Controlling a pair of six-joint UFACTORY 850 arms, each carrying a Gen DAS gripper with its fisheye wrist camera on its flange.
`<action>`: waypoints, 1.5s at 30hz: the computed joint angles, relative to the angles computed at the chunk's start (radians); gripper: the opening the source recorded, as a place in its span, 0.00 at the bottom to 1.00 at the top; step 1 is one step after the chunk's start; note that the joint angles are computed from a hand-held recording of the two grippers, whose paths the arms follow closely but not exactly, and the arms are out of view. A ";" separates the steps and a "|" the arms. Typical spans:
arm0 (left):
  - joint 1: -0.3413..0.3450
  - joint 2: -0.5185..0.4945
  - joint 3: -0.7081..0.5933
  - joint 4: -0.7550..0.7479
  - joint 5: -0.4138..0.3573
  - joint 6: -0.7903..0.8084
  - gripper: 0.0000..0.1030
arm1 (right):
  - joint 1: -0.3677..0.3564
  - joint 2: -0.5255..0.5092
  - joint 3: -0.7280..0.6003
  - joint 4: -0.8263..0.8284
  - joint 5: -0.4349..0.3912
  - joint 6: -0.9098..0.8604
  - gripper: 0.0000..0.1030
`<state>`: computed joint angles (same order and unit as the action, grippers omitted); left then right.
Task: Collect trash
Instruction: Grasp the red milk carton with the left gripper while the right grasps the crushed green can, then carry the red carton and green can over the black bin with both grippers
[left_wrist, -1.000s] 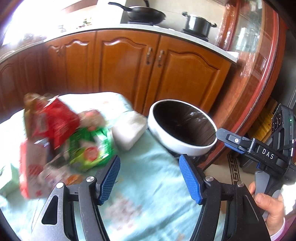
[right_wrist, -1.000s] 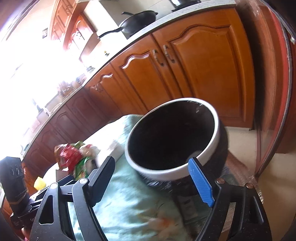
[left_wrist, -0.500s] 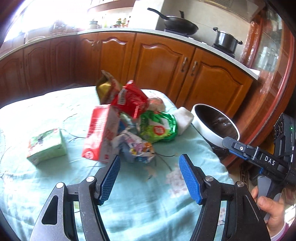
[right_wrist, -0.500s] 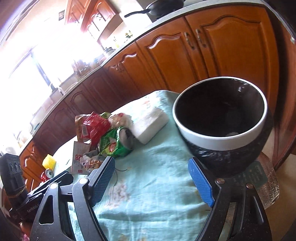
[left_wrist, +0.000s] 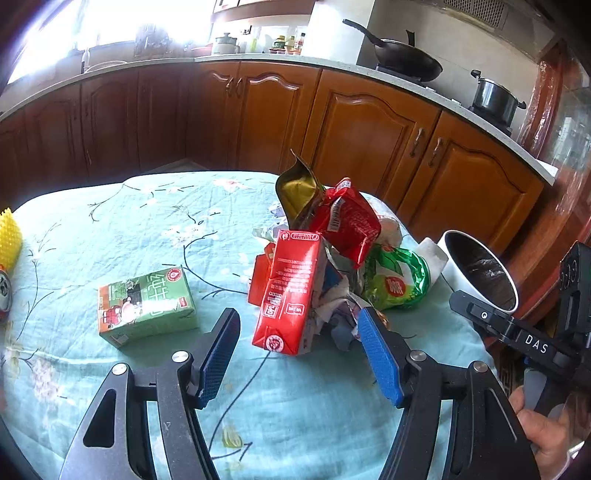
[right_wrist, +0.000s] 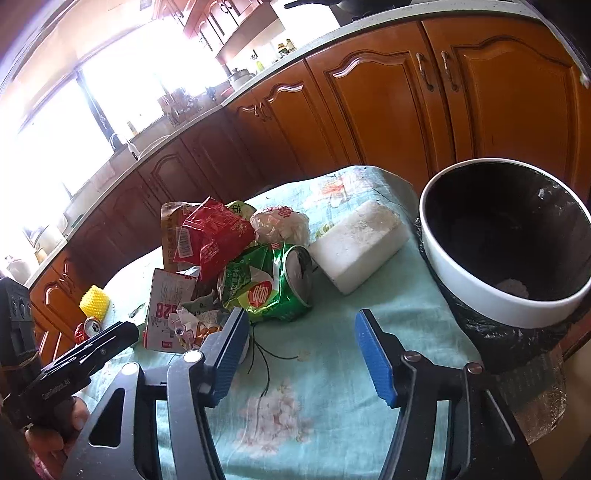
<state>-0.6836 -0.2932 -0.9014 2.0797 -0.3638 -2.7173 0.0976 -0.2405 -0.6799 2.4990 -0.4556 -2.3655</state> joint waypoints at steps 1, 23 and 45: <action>0.008 -0.010 -0.014 -0.021 0.011 0.030 0.64 | 0.006 -0.011 -0.013 0.009 0.004 -0.010 0.58; 0.066 -0.057 -0.051 0.189 0.051 -0.097 0.28 | 0.057 -0.069 -0.089 0.042 0.018 -0.101 0.17; -0.019 -0.008 -0.049 0.526 0.062 -0.345 0.28 | -0.112 0.167 0.113 0.041 -0.042 -0.089 0.17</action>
